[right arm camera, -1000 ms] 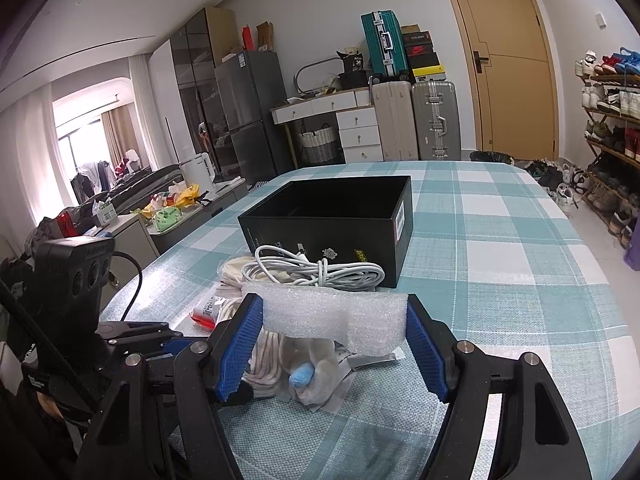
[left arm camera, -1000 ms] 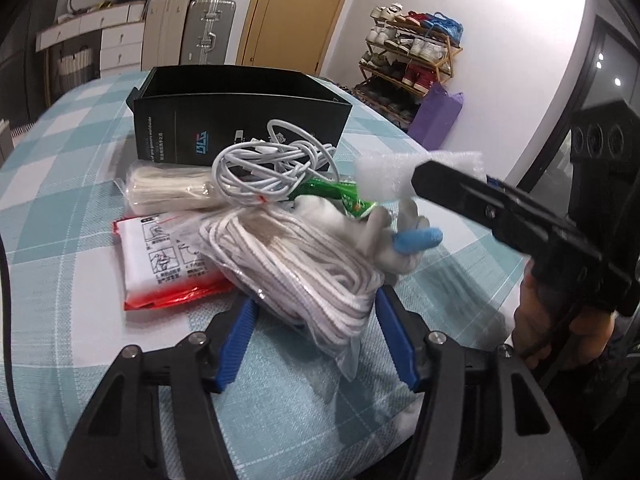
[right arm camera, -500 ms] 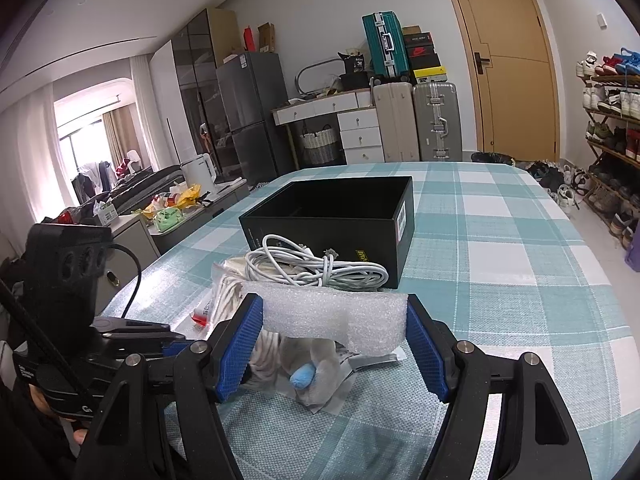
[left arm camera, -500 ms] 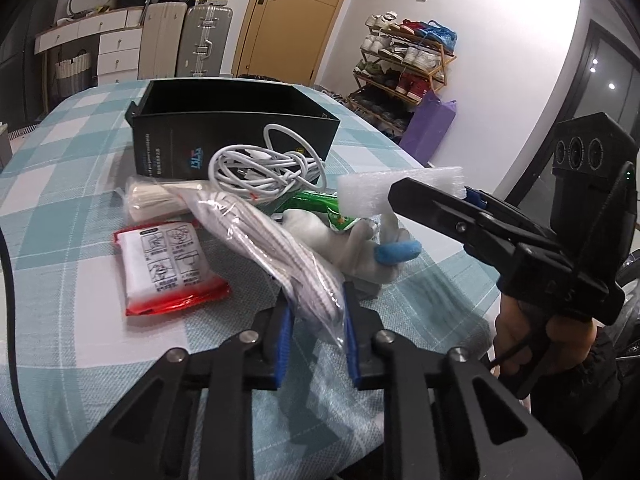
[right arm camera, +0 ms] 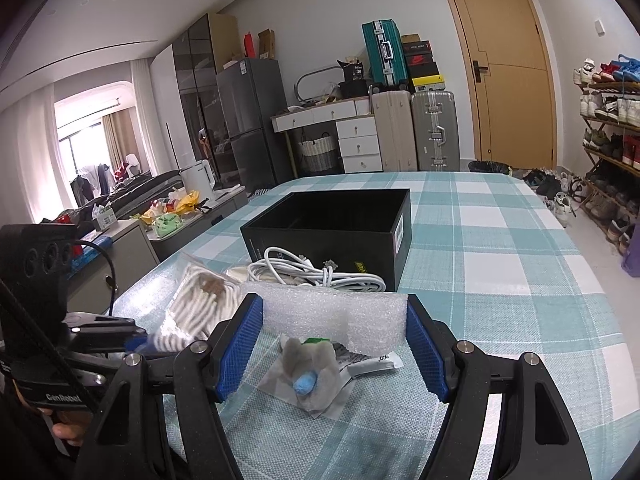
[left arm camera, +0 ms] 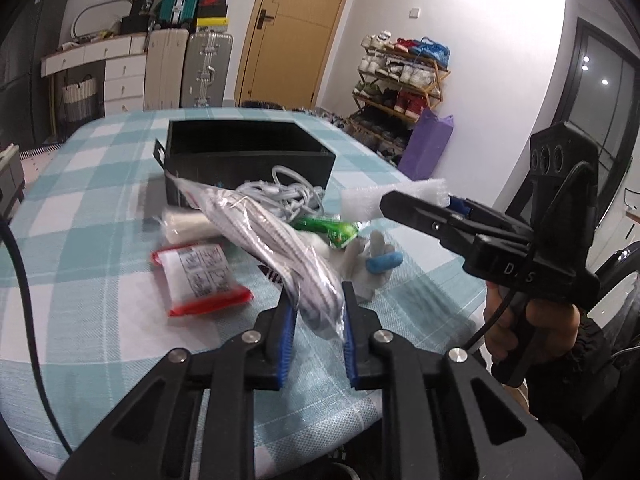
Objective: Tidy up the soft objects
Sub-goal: 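Close the left gripper on the clear bag of white rope, then carry the bag with the left gripper and drop it into the black box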
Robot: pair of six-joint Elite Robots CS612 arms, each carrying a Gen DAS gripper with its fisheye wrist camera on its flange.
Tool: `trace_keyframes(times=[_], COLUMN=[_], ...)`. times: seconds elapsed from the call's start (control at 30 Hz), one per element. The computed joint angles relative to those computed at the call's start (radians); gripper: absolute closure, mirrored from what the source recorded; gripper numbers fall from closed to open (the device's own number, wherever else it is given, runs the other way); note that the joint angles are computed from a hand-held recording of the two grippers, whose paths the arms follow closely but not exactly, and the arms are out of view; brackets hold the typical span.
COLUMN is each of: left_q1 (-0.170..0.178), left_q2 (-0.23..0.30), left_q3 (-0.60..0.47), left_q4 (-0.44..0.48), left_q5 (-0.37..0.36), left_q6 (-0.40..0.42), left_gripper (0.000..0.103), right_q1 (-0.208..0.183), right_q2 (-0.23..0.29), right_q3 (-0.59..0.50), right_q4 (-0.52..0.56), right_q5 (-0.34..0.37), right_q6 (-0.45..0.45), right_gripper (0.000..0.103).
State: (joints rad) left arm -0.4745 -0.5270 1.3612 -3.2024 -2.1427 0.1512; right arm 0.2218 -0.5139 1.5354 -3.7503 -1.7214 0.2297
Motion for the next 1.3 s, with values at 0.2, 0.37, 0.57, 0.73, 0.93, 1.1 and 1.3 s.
trace_keyframes(times=[0.2,0.37,0.57,0.73,0.93,1.1,1.3], left_q1=[0.007,0.008,0.009,0.008,0.003,0.000,-0.007], left_q2=[-0.003,0.000,0.009,0.024,0.053,0.079,0.106], left_q3=[0.000,-0.015,-0.046,-0.092,-0.170,-0.239,-0.304], left_q4=[-0.052,-0.066,-0.087,-0.089,-0.070,-0.038,0.008], left_q5=[0.001,0.004,0.022,0.047,0.076,0.093,0.116], left_q6=[-0.016,-0.025,-0.042,-0.052,-0.052,-0.056,-0.049], left_gripper=[0.085,0.085,0.085,0.085,0.085,0.085,0.085], right_q1=[0.000,-0.002,-0.004,-0.005,-0.011,-0.020,-0.033], right_q2=[-0.010,-0.018,-0.024,-0.025,-0.025,-0.022,-0.012], right_q3=[0.006,-0.002,-0.018,-0.042,-0.076,-0.109,-0.149], right_q4=[-0.020,-0.017,0.007,0.036,0.072,0.109,0.158], right_q5=[-0.010,-0.026,-0.040,-0.057,-0.073,-0.075,-0.065], right_q6=[-0.003,-0.016,-0.021,-0.029,-0.034,-0.045,-0.055], right_gripper=[0.032,0.032,0.032,0.032,0.032,0.032,0.032])
